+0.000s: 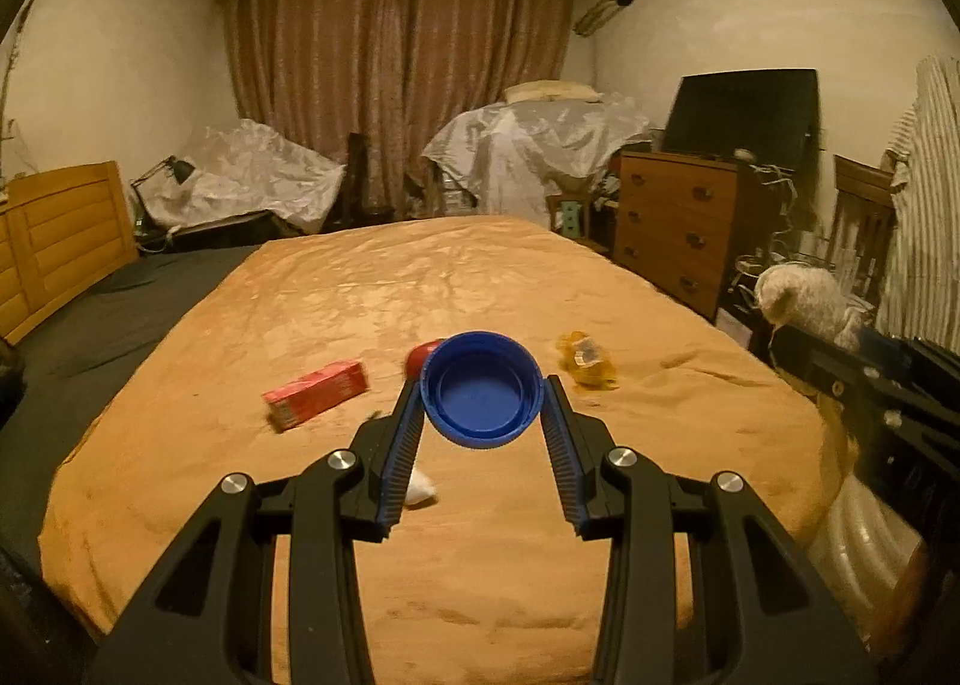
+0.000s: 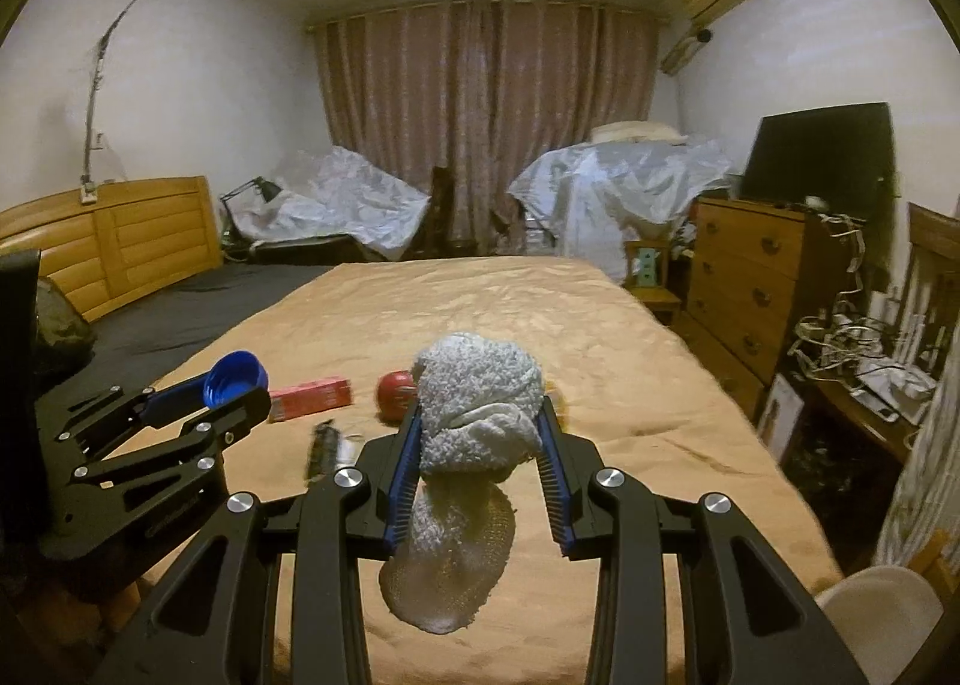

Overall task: Collect trash
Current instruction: 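Lift and carry the blue cap and white towel over the white bucket with both tools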

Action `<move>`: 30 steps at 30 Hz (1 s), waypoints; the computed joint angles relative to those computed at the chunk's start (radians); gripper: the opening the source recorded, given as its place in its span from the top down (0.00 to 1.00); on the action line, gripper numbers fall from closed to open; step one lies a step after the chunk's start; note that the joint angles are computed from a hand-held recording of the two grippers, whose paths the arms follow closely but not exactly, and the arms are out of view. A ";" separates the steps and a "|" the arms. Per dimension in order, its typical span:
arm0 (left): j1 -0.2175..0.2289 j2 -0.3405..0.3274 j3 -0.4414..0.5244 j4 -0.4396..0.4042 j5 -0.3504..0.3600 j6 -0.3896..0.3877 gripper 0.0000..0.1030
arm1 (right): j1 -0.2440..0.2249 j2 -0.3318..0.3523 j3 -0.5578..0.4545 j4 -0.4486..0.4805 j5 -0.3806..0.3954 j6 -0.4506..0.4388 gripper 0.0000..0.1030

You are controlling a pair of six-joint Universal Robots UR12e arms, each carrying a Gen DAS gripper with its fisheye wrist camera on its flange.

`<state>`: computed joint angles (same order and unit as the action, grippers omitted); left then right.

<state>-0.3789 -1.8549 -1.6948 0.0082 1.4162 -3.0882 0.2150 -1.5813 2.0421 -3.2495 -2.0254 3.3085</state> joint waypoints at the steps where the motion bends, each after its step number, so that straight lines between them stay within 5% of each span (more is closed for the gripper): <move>1: -0.005 -0.001 0.004 -0.002 -0.005 0.002 0.62 | -0.003 -0.012 0.008 0.003 -0.009 0.000 0.64; 8: -0.043 -0.008 0.028 -0.016 -0.049 0.028 0.62 | -0.041 -0.127 0.096 0.047 -0.087 0.008 0.64; 15: -0.087 -0.017 0.051 -0.043 -0.085 0.066 0.62 | -0.127 -0.276 0.203 0.154 -0.102 0.037 0.64; 22: -0.140 -0.034 0.073 -0.078 -0.132 0.110 0.62 | -0.246 -0.430 0.283 0.270 -0.077 0.043 0.64; 30: -0.190 -0.045 0.091 -0.125 -0.186 0.161 0.62 | -0.432 -0.594 0.339 0.437 0.037 0.028 0.64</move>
<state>-0.5691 -1.8996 -1.6039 -0.1163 1.2302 -2.9268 -0.2167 -2.1752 2.3814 -2.8123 -1.9881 3.3363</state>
